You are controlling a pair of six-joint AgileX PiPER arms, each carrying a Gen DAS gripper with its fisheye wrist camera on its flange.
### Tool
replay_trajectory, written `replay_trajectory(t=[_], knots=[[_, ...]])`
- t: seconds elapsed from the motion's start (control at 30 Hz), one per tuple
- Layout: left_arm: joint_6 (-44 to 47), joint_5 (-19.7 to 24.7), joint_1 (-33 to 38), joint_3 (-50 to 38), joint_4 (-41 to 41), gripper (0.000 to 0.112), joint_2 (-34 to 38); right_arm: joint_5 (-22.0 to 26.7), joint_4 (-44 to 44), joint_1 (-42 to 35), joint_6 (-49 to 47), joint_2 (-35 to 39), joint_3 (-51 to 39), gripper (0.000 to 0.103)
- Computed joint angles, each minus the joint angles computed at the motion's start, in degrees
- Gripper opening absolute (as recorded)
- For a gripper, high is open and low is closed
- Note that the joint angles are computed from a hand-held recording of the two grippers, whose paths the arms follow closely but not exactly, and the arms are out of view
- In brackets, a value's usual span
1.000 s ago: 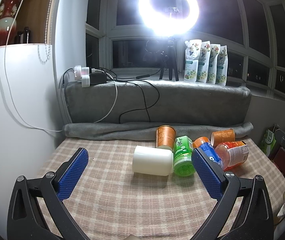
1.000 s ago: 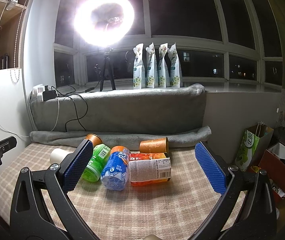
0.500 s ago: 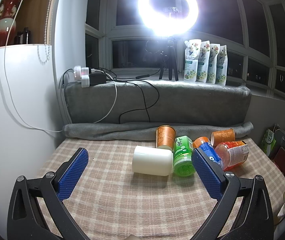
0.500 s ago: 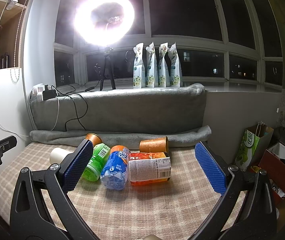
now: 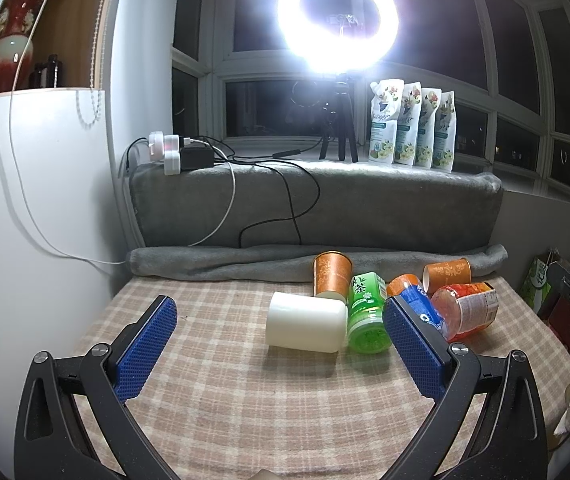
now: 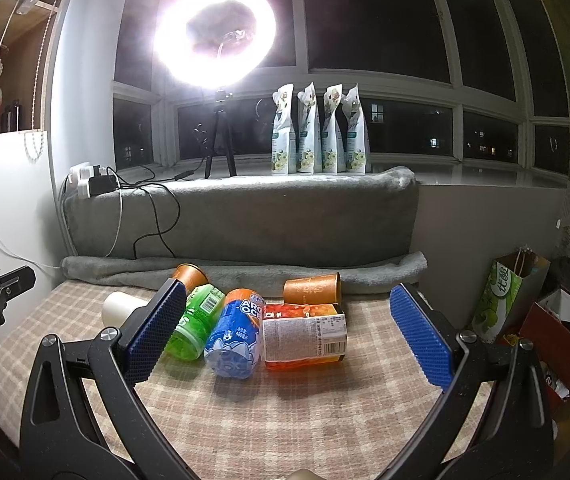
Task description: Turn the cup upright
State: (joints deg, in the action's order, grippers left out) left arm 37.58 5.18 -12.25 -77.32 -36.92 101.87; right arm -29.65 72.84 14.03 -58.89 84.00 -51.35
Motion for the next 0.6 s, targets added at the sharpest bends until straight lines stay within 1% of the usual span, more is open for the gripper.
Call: replay_trajectory(t=[0.1, 0.37, 0.43, 0.6], knots=[[0.0, 0.2, 0.2, -0.1, 0.0, 0.102, 0.1, 0.2, -0.7, 0.3, -0.2, 1.2, -0.5, 0.103], [-1.6, 0.5, 0.9, -0.8, 1.7, 0.102, 0.8, 2.8, 0.1, -0.1, -3.5, 2.7, -2.9, 0.103], [-1.8, 0.4, 0.9, -0.7, 1.8, 0.102, 0.9, 4.0, 0.3, -0.4, -4.6, 3.2, -3.6, 0.103], [-3.2, 1.0, 1.8, -0.9, 3.4, 0.102, 1.6, 10.0, 2.3, -1.8, -11.7, 5.7, -7.6, 0.103]])
